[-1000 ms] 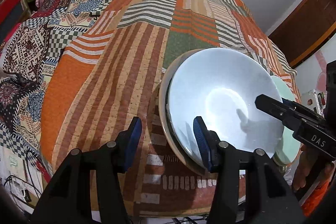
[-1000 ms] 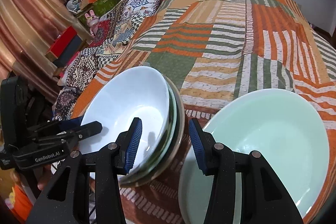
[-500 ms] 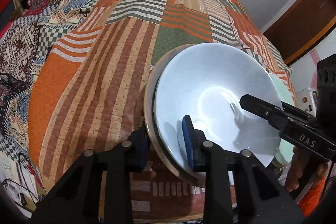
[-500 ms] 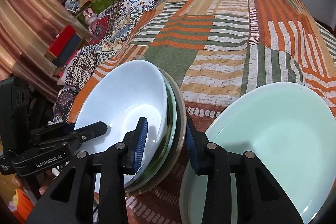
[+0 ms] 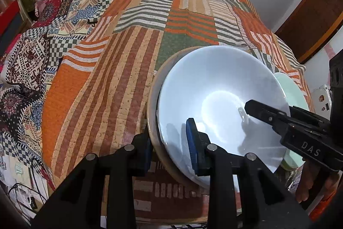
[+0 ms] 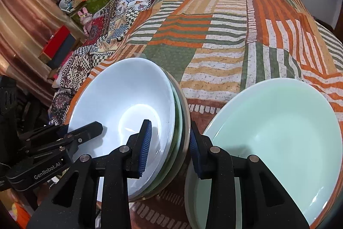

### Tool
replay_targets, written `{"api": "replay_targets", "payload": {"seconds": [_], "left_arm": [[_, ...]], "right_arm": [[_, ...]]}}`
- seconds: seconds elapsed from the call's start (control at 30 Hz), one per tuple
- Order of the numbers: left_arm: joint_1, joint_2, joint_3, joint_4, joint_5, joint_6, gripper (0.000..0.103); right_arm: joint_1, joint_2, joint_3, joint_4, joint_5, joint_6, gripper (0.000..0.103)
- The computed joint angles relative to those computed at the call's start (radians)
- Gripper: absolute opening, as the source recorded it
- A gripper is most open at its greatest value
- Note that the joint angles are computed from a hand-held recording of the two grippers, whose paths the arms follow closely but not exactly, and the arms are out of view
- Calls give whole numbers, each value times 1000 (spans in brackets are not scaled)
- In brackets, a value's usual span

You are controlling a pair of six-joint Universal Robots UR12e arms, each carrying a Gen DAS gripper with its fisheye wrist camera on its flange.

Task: Organize plates and bowls
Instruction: 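Grasp the rims of the nested bowl stack with both grippers, then lift the nested bowls and carry them over the mint green plate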

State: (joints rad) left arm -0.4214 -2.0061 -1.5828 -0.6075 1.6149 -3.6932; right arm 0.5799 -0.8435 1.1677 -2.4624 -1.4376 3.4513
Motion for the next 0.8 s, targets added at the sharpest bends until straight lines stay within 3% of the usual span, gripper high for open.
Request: {"api": "replay_targets", "payload": {"seconds": [0.47, 0.8], "left_arm": [[-11, 35, -19, 49, 37, -20, 29], [-36, 55, -8, 90, 82, 3, 29]], "right_arm": [[8, -23, 13, -41, -6, 0, 31], [7, -61, 59, -137, -22, 8, 31]]}}
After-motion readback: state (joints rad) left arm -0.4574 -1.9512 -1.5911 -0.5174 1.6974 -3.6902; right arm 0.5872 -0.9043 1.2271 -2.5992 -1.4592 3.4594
